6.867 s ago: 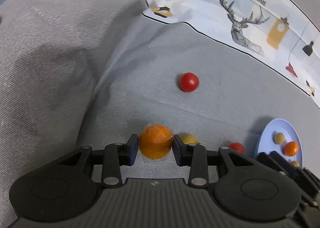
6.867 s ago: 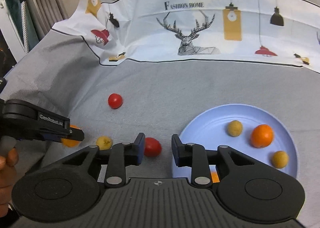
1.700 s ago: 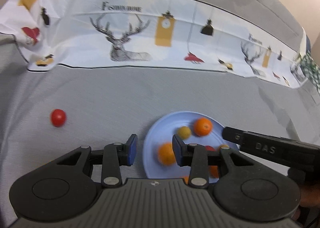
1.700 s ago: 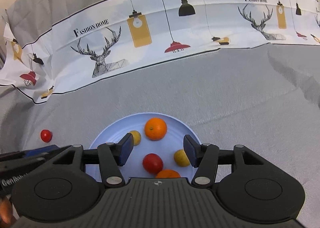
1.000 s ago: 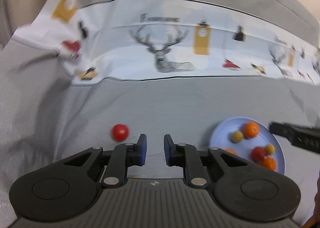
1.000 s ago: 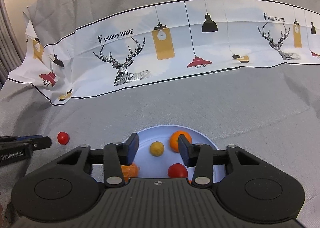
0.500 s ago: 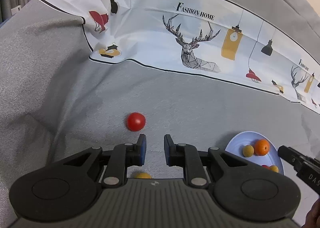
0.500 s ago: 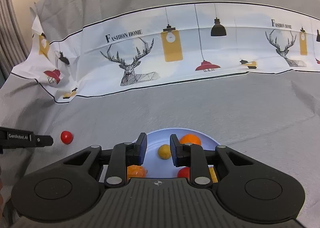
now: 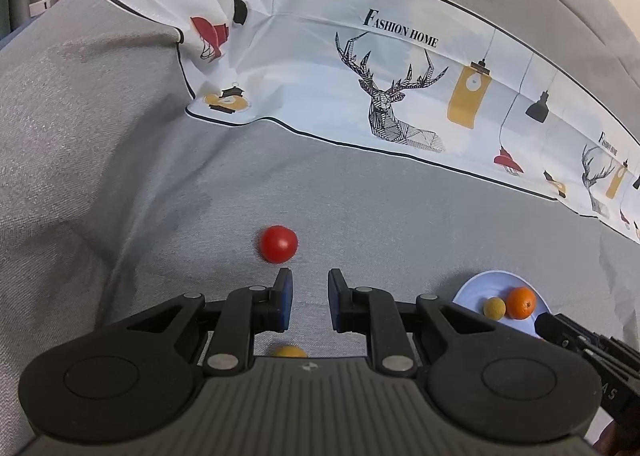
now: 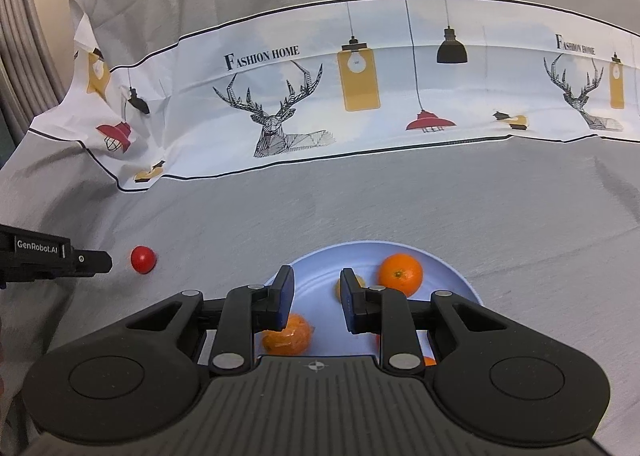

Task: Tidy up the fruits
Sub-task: 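Move the left tool toward the loose red tomato while the right tool approaches a yellow fruit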

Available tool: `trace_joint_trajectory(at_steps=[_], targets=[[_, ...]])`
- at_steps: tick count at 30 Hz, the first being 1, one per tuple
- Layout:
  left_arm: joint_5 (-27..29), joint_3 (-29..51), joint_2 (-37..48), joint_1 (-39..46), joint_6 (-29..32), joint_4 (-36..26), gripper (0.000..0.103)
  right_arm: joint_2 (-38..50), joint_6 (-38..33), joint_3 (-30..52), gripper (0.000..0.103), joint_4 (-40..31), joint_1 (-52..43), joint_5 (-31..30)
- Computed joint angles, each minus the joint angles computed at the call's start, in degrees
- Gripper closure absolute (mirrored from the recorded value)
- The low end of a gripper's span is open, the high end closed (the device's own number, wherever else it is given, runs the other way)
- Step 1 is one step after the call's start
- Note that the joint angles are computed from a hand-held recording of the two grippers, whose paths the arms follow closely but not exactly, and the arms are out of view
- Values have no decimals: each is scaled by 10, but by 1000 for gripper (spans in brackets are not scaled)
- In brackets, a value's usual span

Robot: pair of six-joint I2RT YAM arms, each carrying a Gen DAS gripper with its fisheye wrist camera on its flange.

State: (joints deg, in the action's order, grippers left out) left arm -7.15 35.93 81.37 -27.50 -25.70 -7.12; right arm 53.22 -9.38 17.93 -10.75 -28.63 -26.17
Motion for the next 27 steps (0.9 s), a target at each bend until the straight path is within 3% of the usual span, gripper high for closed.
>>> trace_joint_trajectory(at_steps=[11,19,27], targets=[[-2,1,-1,8,-5,0,83,-24,42,-15,76,10,55,9],[32,-7,-11,59,-32,12,83,-6,74,-23,75,34,127,12],[43,4,10,101,-32,15,83,38,122,-27,58,85,284,54]])
